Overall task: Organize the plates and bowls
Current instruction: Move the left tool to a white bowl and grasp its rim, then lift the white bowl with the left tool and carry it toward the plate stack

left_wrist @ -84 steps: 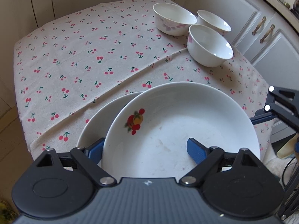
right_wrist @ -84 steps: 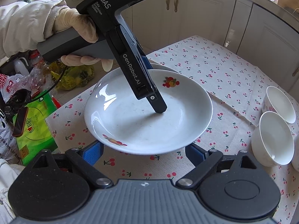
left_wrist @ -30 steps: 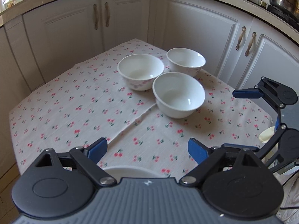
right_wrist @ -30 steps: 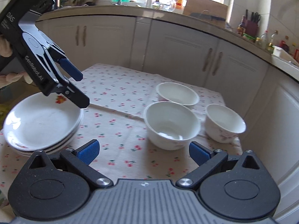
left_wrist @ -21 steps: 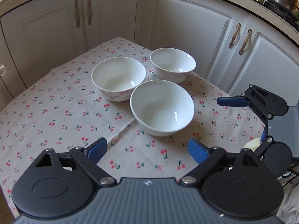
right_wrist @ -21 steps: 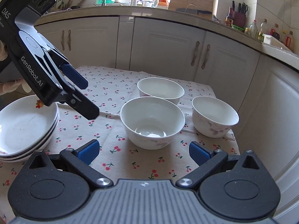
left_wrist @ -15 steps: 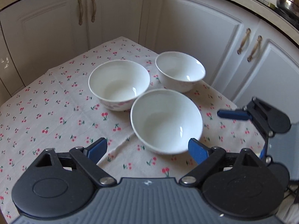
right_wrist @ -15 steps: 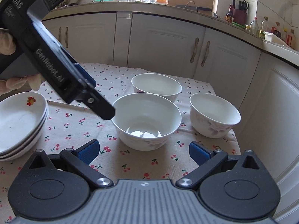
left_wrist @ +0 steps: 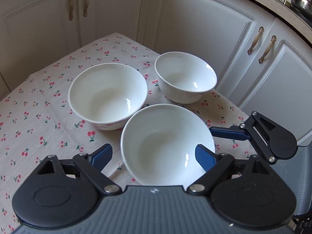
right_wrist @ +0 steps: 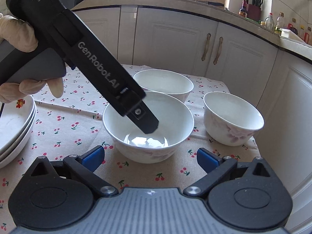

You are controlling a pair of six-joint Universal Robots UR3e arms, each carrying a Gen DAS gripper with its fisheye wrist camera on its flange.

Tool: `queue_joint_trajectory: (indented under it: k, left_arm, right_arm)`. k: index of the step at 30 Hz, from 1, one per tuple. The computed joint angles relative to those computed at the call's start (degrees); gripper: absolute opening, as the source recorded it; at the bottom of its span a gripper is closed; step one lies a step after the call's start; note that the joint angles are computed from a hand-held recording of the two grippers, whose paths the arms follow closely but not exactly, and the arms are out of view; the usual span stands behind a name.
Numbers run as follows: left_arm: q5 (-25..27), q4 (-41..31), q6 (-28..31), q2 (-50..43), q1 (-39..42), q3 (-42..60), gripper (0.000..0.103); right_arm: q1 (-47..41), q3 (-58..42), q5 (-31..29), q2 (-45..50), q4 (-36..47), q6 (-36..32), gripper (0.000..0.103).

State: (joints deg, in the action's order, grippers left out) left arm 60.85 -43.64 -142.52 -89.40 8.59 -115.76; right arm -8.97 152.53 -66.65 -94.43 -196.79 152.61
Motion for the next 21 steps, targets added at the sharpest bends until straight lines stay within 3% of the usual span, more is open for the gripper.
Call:
queue_joint_trajectory:
  k: [11, 21]
  left_arm:
    - [-0.44, -2.55, -0.37, -4.39, -1.42, 5.11, 0.084]
    - [-0.59, -3.57, -0.11, -5.75, -2.01, 6.68, 0.084]
  right_arm:
    - [0.12, -1.98, 1.00, 3.25, -1.57, -0.55, 0.090]
    - [-0.48, -1.14, 2.19, 1.84, -1.69, -1.08, 0.089]
